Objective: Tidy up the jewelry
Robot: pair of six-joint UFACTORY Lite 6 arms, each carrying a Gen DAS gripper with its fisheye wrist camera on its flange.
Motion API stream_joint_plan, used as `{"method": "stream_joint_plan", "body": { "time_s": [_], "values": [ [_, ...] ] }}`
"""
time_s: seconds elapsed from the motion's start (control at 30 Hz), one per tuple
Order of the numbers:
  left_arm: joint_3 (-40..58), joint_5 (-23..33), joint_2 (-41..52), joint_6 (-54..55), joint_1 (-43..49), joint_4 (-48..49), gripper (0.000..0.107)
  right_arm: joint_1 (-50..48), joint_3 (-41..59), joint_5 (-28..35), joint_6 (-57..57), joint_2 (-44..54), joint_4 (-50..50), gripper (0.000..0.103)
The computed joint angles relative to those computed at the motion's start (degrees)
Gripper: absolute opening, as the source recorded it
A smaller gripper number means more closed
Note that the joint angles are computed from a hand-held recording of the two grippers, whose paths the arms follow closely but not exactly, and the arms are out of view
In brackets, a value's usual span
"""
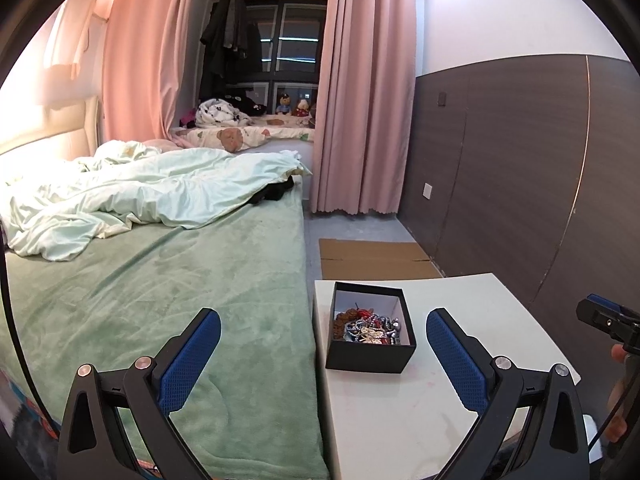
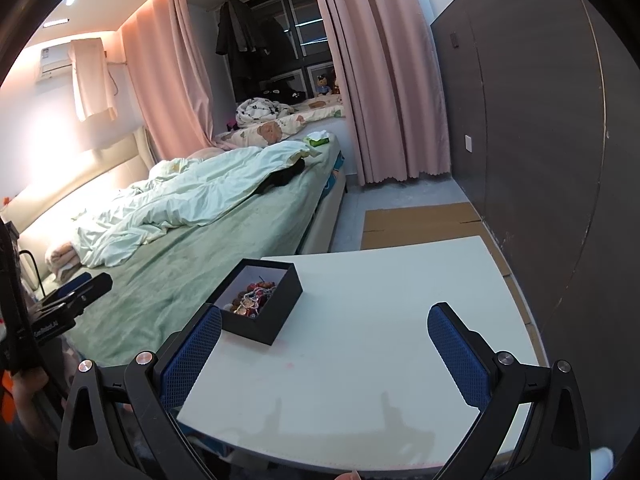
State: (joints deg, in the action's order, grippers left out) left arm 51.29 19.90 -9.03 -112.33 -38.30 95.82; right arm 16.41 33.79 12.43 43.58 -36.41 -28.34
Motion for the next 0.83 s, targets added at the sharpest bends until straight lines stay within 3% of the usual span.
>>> {"method": "stream_joint_plan", "body": {
  "time_s": [0.17,0.47,0.83],
  "values": [
    [0.11,0.61,0.2,0.43,-0.19,0.44,0.103,0.05,0.74,0.33,-3.33,1.0,3.04,0.103],
    [0.0,-1.52,0.27,-1.34,0.65,1.5,0.103,1.18,0.94,0.96,-0.38,1.46,0.2,0.103],
    [0.64,-0.01,1.17,2.85,-0.05,-0.06,0.103,1.73,0.91,0.98,2.14,1.97,-2.38,0.103]
  ]
}}
